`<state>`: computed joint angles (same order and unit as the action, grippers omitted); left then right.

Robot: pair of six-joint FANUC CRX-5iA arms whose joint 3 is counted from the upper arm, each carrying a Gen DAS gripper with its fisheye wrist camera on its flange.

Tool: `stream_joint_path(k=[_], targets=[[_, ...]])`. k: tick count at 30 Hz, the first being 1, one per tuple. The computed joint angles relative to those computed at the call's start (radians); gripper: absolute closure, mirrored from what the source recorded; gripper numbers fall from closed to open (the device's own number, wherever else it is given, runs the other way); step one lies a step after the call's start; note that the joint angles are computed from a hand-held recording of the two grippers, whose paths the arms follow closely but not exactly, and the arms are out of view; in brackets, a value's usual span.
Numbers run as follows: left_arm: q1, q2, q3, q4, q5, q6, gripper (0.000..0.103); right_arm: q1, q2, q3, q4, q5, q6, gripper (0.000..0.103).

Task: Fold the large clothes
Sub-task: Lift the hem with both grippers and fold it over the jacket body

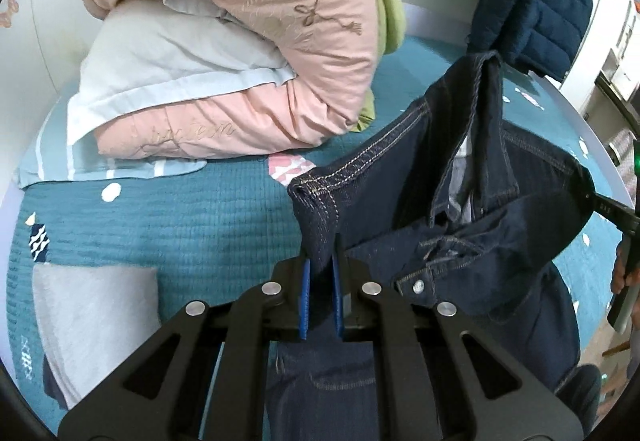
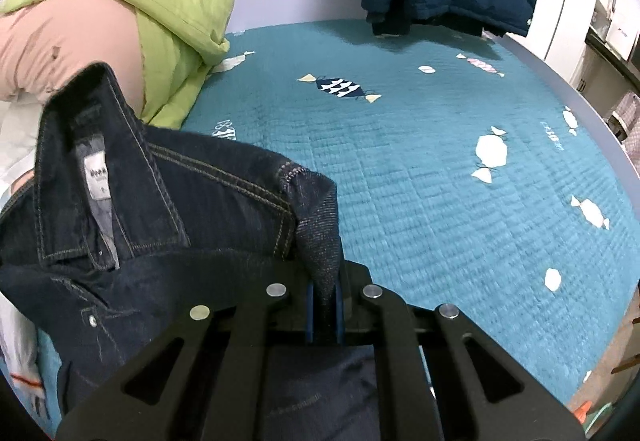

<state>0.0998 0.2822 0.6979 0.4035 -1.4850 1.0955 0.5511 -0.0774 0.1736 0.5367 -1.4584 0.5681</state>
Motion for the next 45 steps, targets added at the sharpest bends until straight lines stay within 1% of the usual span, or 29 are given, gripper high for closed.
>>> stream_joint_path(k=[3, 4, 7, 9, 14, 19, 23, 25, 26, 28, 30, 31, 33, 34, 36, 38, 41, 42, 43, 44, 45], targets=[[0.033, -0.075, -0.091, 0.042, 0.01, -0.054, 0.095, 0.041, -0.055, -0.037, 0.009, -0.026, -0.008, 0.096], [0.049, -0.114, -0.142, 0.063, 0.022, -0.091, 0.095, 0.06, -0.078, -0.058, 0.016, -0.036, -0.017, 0.096], [0.087, -0.187, -0.233, 0.093, 0.02, -0.145, 0.095, 0.121, -0.142, -0.117, 0.039, -0.067, -0.053, 0.096], [0.119, -0.227, -0.283, 0.113, 0.002, -0.168, 0.095, 0.163, -0.18, -0.149, 0.045, -0.09, -0.076, 0.096], [0.206, -0.337, -0.423, 0.142, -0.044, -0.245, 0.095, 0.328, -0.294, -0.26, 0.073, -0.176, -0.176, 0.096], [0.312, -0.446, -0.587, 0.154, -0.09, -0.312, 0.094, 0.465, -0.398, -0.366, 0.024, -0.258, -0.329, 0.096], [0.368, -0.487, -0.694, 0.094, -0.147, -0.305, 0.094, 0.519, -0.431, -0.425, -0.062, -0.306, -0.4, 0.095], [0.386, -0.504, -0.735, 0.064, -0.184, -0.311, 0.095, 0.527, -0.451, -0.44, -0.11, -0.304, -0.428, 0.094], [0.393, -0.515, -0.75, 0.058, -0.194, -0.317, 0.095, 0.559, -0.462, -0.451, -0.111, -0.318, -0.461, 0.094], [0.413, -0.562, -0.788, 0.044, -0.179, -0.348, 0.095, 0.612, -0.482, -0.461, -0.096, -0.343, -0.49, 0.093], [0.427, -0.569, -0.785, 0.041, -0.2, -0.348, 0.094, 0.638, -0.484, -0.445, -0.099, -0.377, -0.499, 0.092], [0.437, -0.569, -0.778, 0.038, -0.218, -0.35, 0.094, 0.65, -0.486, -0.434, -0.11, -0.4, -0.511, 0.088], [0.452, -0.562, -0.754, 0.025, -0.255, -0.353, 0.094, 0.682, -0.504, -0.427, -0.13, -0.437, -0.558, 0.088], [0.454, -0.554, -0.737, 0.015, -0.268, -0.351, 0.094, 0.718, -0.526, -0.431, -0.135, -0.462, -0.605, 0.088], [0.48, -0.557, -0.716, 0.001, -0.287, -0.37, 0.094, 0.825, -0.561, -0.442, -0.121, -0.531, -0.729, 0.088], [0.522, -0.579, -0.712, 0.018, -0.279, -0.41, 0.094, 0.969, -0.596, -0.452, -0.109, -0.635, -0.89, 0.088], [0.541, -0.574, -0.686, 0.044, -0.292, -0.403, 0.094, 1.154, -0.644, -0.456, -0.087, -0.742, -1.101, 0.087], [0.534, -0.565, -0.679, 0.059, -0.298, -0.391, 0.094, 1.18, -0.648, -0.455, -0.069, -0.753, -1.121, 0.087], [0.515, -0.56, -0.676, 0.067, -0.29, -0.372, 0.094, 1.179, -0.638, -0.454, -0.032, -0.753, -1.113, 0.084], [0.493, -0.558, -0.676, 0.07, -0.276, -0.352, 0.094, 1.144, -0.619, -0.454, 0.008, -0.73, -1.076, 0.07], [0.469, -0.556, -0.678, 0.076, -0.264, -0.333, 0.094, 1.11, -0.601, -0.449, 0.029, -0.705, -1.044, 0.062]])
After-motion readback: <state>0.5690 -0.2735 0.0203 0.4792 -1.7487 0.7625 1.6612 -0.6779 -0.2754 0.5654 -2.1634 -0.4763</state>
